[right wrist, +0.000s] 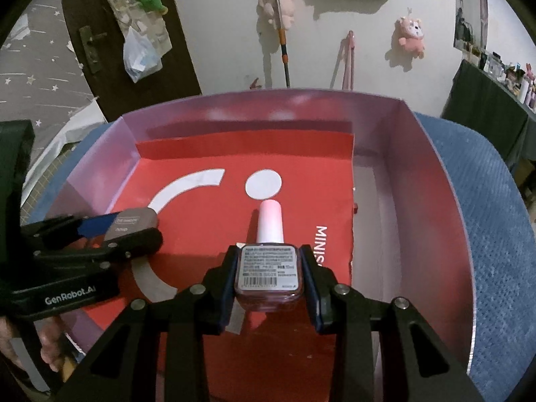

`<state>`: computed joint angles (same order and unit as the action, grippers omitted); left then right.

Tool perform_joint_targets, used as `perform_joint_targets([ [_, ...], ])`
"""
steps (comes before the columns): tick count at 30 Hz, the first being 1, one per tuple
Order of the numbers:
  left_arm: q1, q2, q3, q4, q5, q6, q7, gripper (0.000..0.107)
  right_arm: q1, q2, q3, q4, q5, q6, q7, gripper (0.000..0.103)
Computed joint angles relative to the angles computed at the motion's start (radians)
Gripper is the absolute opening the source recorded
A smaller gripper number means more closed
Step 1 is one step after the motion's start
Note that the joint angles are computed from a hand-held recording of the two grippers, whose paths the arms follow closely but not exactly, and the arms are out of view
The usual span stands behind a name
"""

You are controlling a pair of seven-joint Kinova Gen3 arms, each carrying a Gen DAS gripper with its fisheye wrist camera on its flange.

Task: Organize rigid objects
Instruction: 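Carry the compact and pink nail polish over the red tray with both tools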

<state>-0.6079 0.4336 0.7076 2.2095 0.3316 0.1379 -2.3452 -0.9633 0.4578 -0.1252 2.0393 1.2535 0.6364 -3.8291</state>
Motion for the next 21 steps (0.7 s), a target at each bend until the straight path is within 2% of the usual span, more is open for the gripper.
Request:
perform_joint_targets([
  [2,0.038,-0.014,-0.027,0.017,-0.015,-0.032,0.012,0.057,0.001,0.001,-0.001,0.0,-0.002,-0.001,0.003,0.038],
  [7,0.016,-0.017,-0.005,0.026,-0.05,-0.036,0.046,0.057,0.003,0.006,0.004,0.004,-0.007,-0.014,0.004,0.038],
  [11,0.064,-0.032,-0.043,0.04,-0.085,-0.063,0.081,0.057,0.001,0.005,0.004,0.001,-0.014,-0.011,0.013,0.038],
  [17,0.05,-0.028,-0.028,0.037,-0.128,-0.061,0.125,0.057,-0.003,0.006,0.008,0.005,-0.007,-0.011,0.003,0.038],
  [21,0.012,-0.018,0.008,0.031,-0.142,-0.046,0.135,0.057,-0.001,0.004,0.007,0.007,0.0,-0.015,-0.006,0.038],
])
